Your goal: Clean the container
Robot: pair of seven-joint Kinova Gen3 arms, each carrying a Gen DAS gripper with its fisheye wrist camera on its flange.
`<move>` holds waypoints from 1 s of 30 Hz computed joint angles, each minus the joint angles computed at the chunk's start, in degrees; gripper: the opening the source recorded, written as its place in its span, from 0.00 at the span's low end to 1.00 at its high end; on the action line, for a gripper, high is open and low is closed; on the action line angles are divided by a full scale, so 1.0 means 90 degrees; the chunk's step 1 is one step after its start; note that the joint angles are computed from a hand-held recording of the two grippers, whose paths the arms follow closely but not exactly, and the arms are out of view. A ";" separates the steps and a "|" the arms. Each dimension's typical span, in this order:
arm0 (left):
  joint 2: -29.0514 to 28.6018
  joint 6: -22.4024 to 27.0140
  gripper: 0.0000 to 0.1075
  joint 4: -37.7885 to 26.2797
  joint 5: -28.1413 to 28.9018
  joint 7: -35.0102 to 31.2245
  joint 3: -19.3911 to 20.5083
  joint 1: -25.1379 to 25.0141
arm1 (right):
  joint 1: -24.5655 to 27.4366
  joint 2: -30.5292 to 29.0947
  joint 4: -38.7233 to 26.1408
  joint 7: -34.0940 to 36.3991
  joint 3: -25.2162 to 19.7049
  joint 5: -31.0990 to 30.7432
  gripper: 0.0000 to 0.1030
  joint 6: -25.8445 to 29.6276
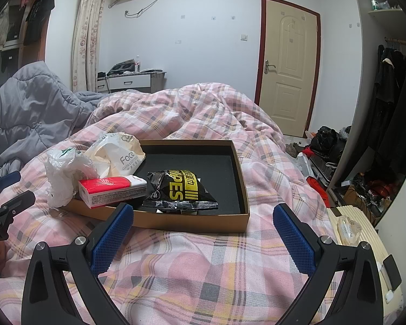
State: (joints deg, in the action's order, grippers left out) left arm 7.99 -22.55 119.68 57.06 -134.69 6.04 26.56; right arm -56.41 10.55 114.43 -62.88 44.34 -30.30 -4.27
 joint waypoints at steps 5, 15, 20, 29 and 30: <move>-0.0002 0.0021 0.96 -0.0009 0.0001 -0.0007 -0.0003 -0.0011 | 0.0026 -0.0010 0.0004 0.0023 -0.0024 -0.0014 0.99 -0.0003; -0.0011 0.0059 0.96 -0.0021 0.0016 -0.0027 -0.0013 -0.0022 | 0.0078 -0.0007 0.0009 0.0105 -0.0093 -0.0104 0.99 -0.0029; -0.0013 0.0072 0.96 -0.0026 0.0016 -0.0031 -0.0017 -0.0027 | 0.0112 -0.0008 0.0011 0.0182 -0.0134 -0.0176 0.99 -0.0040; -0.0032 0.0161 0.96 -0.0005 -0.0090 0.0070 -0.0019 -0.0039 | 0.0176 -0.0011 0.0004 0.0319 -0.0208 -0.0313 0.99 -0.0045; -0.0032 0.0162 0.96 -0.0006 -0.0091 0.0071 -0.0023 -0.0036 | 0.0180 -0.0012 0.0004 0.0331 -0.0212 -0.0325 0.99 -0.0045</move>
